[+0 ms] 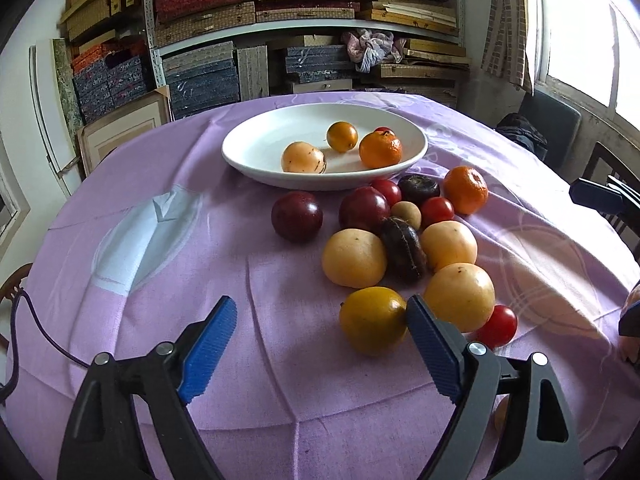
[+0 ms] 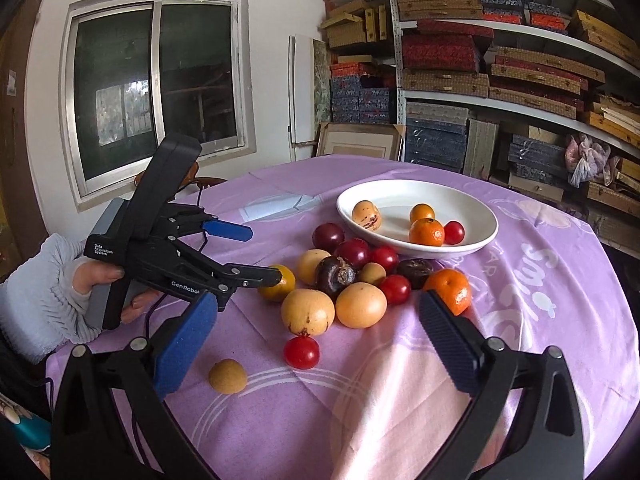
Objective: Organize fruits
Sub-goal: 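Release the tomato on the plate and withdraw the right tool, then grasp an orange fruit with the left tool while the right tool grasps a tomato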
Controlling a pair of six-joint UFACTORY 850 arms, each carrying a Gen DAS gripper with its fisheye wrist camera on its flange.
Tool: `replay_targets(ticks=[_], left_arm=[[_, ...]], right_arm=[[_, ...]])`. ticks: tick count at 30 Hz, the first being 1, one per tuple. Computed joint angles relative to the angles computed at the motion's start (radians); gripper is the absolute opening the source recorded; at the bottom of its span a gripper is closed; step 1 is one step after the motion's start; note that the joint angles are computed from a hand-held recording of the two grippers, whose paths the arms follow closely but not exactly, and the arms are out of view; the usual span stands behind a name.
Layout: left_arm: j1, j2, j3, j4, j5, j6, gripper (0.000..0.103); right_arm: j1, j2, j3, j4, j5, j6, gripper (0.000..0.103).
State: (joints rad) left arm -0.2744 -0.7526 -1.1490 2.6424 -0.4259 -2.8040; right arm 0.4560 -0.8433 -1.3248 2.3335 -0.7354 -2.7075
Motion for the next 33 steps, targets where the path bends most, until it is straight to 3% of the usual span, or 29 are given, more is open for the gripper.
replay_targets(ticks=[4,7,10,12,18,22,27,30,33], left_arm=[[-0.006,-0.023,-0.028,-0.161,0.027,0.160,0.088],[0.011,-0.021,-0.027,-0.161,0.029,0.128,0.088],[0.036,-0.017,-0.021,-0.026,0.066,-0.022,0.083],[0.040,-0.019,-0.024,0.049,0.090,-0.076,0.068],[0.038,-0.008,-0.001,0.185,0.106,-0.194,0.060],[0.043,-0.005,0.006,0.207,0.099,-0.236,0.057],[0.034,-0.014,-0.013,0.145,0.115,-0.162,0.057],[0.034,-0.014,-0.014,0.163,0.115,-0.174,0.045],[0.042,-0.017,-0.017,0.207,0.121,-0.226,0.040]], right_arm=[[0.000,0.000,-0.004,-0.005,0.005,0.006,0.099],[0.000,0.000,-0.002,-0.007,0.007,0.006,0.099],[0.000,0.000,-0.002,-0.007,0.010,0.003,0.099],[-0.001,0.001,0.001,-0.011,0.006,0.003,0.099],[0.000,-0.002,-0.004,-0.028,0.012,0.012,0.099],[0.001,-0.003,-0.004,-0.039,0.010,0.014,0.099],[0.004,-0.007,-0.010,-0.080,0.022,0.036,0.099],[0.007,-0.007,-0.013,-0.108,0.032,0.049,0.099],[0.013,-0.005,-0.012,-0.129,0.046,0.050,0.099]])
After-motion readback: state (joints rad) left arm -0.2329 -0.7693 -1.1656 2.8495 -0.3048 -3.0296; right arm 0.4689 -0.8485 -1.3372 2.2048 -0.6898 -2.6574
